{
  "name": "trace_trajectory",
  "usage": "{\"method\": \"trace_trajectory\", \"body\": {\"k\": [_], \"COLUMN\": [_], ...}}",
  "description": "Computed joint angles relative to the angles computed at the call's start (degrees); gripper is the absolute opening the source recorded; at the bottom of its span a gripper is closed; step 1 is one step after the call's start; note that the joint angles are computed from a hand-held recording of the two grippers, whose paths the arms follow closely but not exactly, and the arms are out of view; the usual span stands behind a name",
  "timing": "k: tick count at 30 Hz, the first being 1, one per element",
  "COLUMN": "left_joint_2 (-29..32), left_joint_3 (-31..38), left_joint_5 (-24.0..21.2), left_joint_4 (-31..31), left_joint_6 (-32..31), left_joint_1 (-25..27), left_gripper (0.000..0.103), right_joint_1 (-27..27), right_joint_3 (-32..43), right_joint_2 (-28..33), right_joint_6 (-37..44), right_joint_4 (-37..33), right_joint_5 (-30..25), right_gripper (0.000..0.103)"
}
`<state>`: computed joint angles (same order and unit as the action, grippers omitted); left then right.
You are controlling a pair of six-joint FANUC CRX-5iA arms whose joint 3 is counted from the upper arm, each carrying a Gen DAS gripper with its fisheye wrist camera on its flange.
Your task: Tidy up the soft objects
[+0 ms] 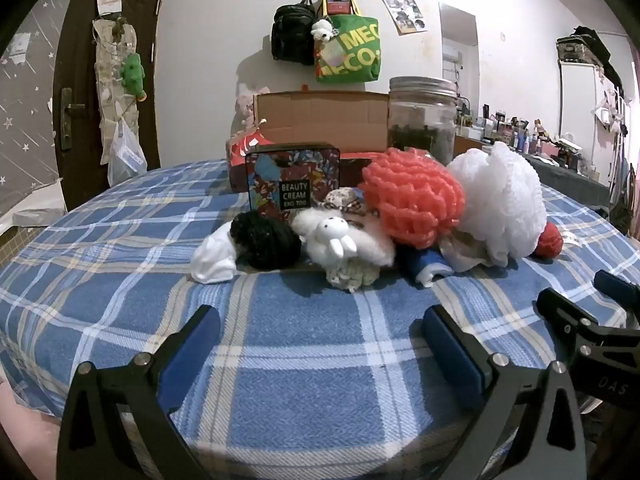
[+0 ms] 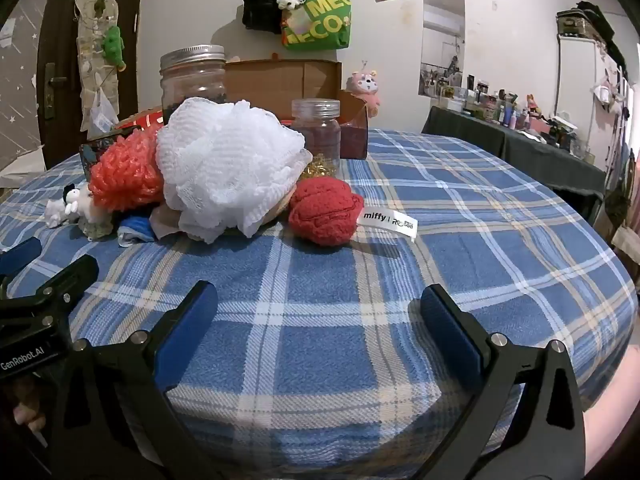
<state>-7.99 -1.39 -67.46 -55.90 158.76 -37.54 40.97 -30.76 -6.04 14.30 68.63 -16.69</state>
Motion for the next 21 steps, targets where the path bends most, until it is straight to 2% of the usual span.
{"method": "trace_trajectory", "body": {"k": [3,21], "left_joint_2": [-0.1,-0.1], "left_joint_3": [0.0,0.0], "left_joint_5": [0.2,0.1], "left_joint_4": [0.3,0.4], "left_joint_6": [0.0,-0.1], "left_joint_1": [0.2,0.2], "left_gripper": [0.103,0.103], "right_joint_1": [-0.6,-0.5], "right_joint_3": [-0.4,-0.3], "right_joint_2": [-0.1,0.0], "right_joint_6": [-1.9,-1.8], "right_joint_4": [2.1,2.0], "right_joint_5": [0.7,0.6], "right_gripper": [0.103,0.103]}}
